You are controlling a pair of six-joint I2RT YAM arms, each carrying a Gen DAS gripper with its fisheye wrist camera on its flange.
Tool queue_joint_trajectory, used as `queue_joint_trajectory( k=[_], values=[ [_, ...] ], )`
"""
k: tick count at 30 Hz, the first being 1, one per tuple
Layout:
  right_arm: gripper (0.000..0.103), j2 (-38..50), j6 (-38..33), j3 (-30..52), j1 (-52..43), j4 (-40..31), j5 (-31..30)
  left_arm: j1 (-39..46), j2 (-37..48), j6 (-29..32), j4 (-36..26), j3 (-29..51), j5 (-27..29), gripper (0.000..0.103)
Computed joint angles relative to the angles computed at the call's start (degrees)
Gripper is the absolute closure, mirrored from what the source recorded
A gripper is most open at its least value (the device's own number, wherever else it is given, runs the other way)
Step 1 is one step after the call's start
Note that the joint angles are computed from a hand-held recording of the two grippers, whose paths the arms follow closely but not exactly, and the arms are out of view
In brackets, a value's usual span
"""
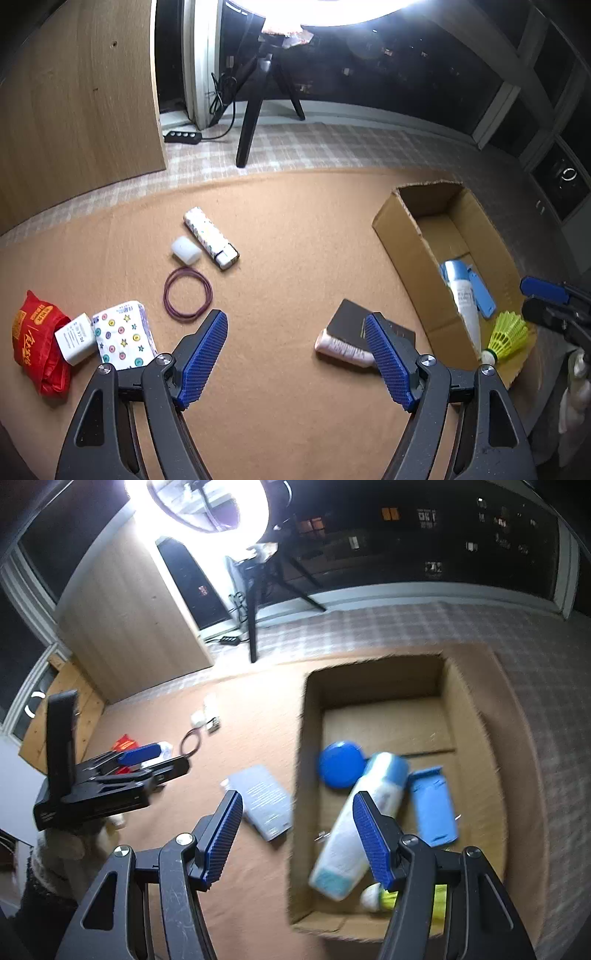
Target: Organize objects
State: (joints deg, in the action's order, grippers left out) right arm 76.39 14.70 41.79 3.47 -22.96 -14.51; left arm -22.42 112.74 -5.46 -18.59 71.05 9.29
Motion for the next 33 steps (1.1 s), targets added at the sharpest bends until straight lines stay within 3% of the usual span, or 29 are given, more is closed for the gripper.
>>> queue_joint_trajectory(
  k=[11, 17, 20, 26, 28, 33],
  values=[
    [0.045, -12.7, 9.2, -10.4, 5.5, -1.3, 1.9, -2.1, 3.9, 2.4, -1.4, 2.9, 1.0, 0.023],
    [0.045, -18.2, 11.8, -14.6, 4.1, -3.8, 1.5, -9.3, 2.8, 10.9, 1.8, -1.0, -5.5, 0.023],
    [0.045, -20.5, 13.7, -16.3, 5.6, -4.1, 1.8, -10.9, 3.8, 12.3, 1.7, -1.3, -6.8, 0.023],
    [0.045, -23.4, 21.3, -20.0, 10.5, -0.8, 2.1, -8.4, 7.1, 8.8, -3.0, 4.6, -2.3, 0.023],
    [0.045, -23.9, 23.4, -21.1, 11.7, 0.3, 2.3, -7.3, 9.7, 8.1, -6.7, 9.2, 0.5, 0.023],
    [0.045, -26.3, 26.3, -22.7, 13.0, 0.0, 3.2, -6.9, 16.6, 6.5, -13.7, 19.9, 1.4, 0.018]
  ],
)
